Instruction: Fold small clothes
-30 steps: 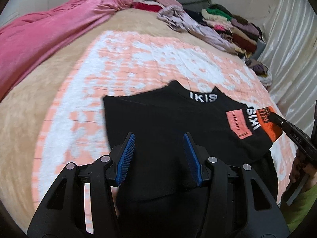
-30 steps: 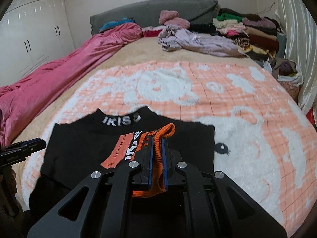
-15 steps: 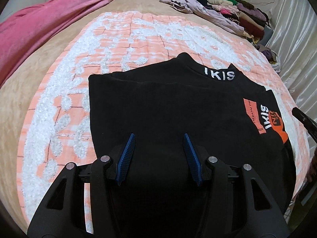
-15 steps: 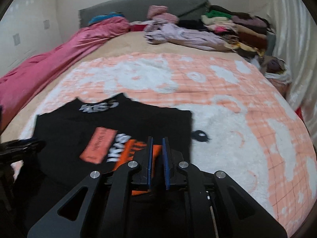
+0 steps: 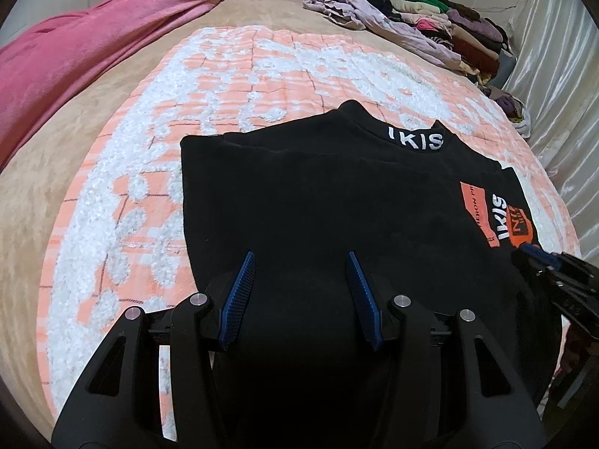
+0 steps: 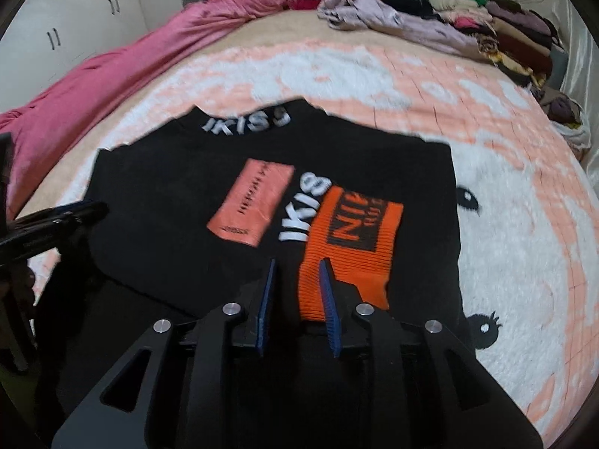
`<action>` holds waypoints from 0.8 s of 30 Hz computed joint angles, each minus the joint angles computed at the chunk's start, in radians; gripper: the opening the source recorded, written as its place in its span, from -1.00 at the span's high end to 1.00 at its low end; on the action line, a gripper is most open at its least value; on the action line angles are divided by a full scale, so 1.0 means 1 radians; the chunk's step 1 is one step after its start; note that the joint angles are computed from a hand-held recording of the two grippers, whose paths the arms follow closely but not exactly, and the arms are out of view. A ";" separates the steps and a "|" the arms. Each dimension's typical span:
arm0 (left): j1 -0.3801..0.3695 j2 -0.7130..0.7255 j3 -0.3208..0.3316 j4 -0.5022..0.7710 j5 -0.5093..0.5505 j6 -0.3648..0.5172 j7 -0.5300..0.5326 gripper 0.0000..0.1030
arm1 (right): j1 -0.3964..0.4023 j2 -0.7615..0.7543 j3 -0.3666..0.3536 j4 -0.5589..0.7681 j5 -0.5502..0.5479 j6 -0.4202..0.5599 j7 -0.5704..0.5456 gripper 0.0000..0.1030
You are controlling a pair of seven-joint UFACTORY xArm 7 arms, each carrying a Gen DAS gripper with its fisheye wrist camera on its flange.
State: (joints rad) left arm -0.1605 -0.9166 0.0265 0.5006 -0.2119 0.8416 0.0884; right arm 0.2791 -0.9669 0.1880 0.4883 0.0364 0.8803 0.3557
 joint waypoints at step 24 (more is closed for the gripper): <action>0.019 -0.106 -0.006 0.007 0.032 0.055 -0.027 -0.11 | 0.016 -0.044 0.017 0.035 0.008 -0.015 0.020 0.04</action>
